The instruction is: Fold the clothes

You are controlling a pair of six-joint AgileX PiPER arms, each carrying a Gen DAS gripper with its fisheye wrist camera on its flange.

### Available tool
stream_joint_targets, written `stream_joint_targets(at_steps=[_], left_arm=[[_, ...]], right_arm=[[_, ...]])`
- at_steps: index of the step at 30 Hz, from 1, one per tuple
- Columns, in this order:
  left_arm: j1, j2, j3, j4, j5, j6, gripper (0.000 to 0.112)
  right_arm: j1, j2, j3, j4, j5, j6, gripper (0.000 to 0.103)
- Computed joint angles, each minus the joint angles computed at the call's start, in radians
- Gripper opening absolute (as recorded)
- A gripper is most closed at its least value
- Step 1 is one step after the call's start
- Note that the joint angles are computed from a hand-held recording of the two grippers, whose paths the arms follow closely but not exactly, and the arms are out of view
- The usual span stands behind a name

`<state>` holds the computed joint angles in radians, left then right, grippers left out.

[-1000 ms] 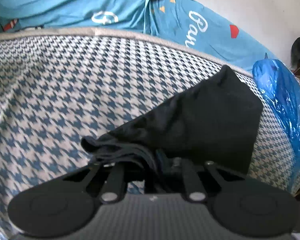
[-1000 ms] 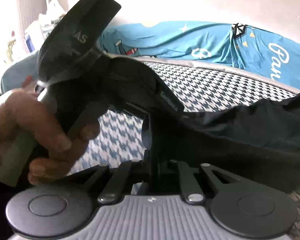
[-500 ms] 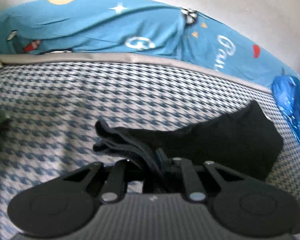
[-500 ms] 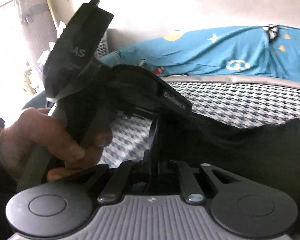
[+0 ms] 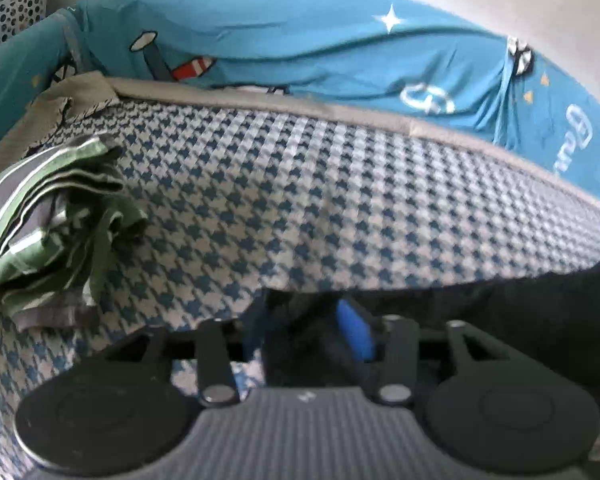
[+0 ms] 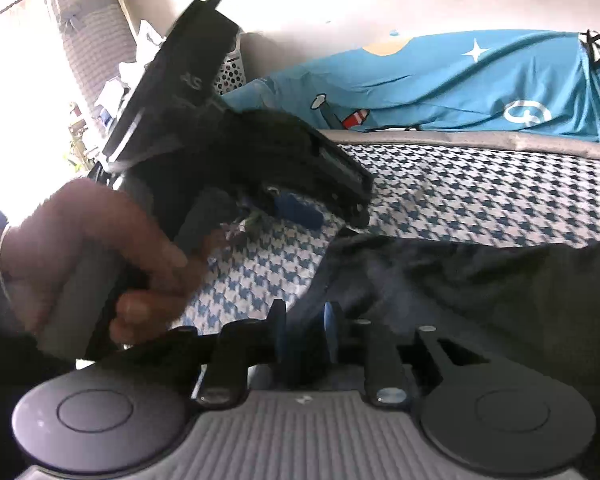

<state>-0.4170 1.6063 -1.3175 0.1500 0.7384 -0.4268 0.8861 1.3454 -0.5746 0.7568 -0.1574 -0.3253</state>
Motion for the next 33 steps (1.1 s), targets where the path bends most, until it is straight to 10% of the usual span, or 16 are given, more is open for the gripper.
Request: stream_joint_targets(at_steps=[17, 33], left_arm=[[-0.162, -0.022, 0.043, 0.02, -0.057, -0.081, 0.085], [-0.233, 0.031, 0.008, 0.0, -0.045, -0.096, 0.094]], right_arm=[[-0.665, -0.308, 0.058, 0.089, 0.478, -0.409, 0.023], [-1.196, -0.193, -0.001, 0.409, 0.573, -0.917, 0.045]])
